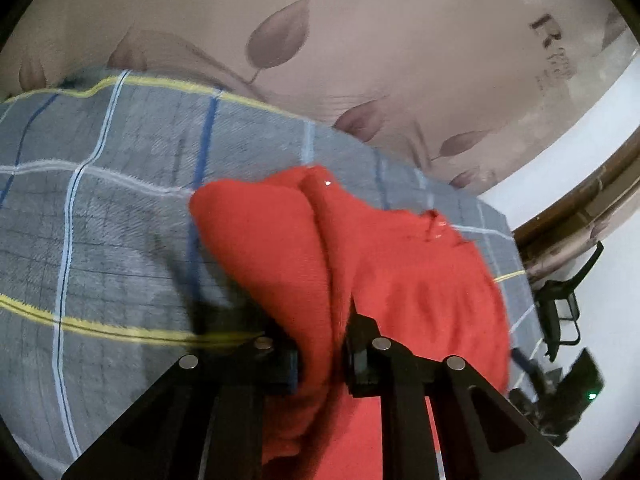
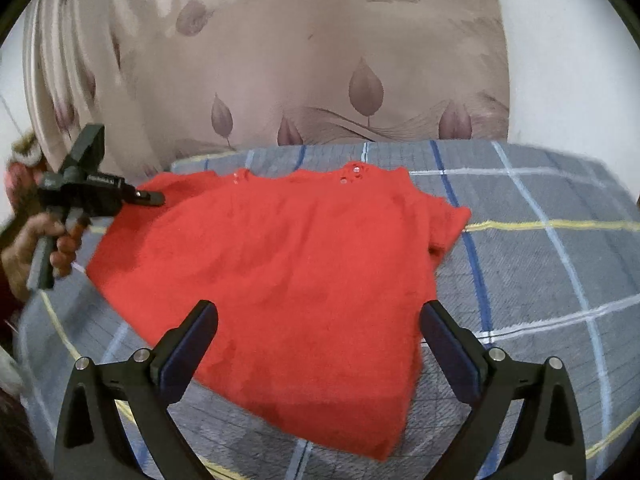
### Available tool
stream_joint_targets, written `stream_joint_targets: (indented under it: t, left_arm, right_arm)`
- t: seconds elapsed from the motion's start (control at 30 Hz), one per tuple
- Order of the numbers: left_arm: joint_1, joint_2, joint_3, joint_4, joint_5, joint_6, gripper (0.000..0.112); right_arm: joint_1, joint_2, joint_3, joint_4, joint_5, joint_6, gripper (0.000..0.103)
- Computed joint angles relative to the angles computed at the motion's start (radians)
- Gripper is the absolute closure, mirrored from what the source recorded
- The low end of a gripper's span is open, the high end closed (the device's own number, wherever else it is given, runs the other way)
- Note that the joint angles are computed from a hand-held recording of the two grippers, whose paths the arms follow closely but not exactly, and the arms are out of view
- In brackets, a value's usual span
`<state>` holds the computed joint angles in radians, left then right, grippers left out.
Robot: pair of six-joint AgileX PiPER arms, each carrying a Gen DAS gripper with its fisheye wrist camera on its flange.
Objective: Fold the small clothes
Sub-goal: 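Fold the held side over the sweater body with the left gripper and release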
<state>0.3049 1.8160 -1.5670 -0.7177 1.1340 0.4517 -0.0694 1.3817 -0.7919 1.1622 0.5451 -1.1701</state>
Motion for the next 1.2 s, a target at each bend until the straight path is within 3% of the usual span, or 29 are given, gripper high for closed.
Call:
stream_joint_targets:
  t: [0.3, 0.63, 0.97, 1.2]
  left_arm:
    - [-0.215, -0.037, -0.183, 0.061, 0.077, -0.340, 0.096]
    - [-0.452, 0.071, -0.306, 0.088, 0.009, -0.589, 0.096]
    - [-0.596, 0.165, -0.360, 0.166, -0.072, -0.759, 0.096]
    - [-0.600, 0.208, -0.357, 0.092, -0.097, -0.762, 0.094]
  right_arm:
    - [-0.135, 0.044, -0.003, 0.173, 0.214, -0.147, 0.002]
    - [-0.286, 0.091, 0.012, 0.283, 0.402, -0.201, 0.002]
    - [-0.366, 0.135, 0.000, 0.313, 0.510, -0.177, 0.002]
    - [-0.390, 0.137, 0.010, 0.330, 0.538, -0.187, 0.002]
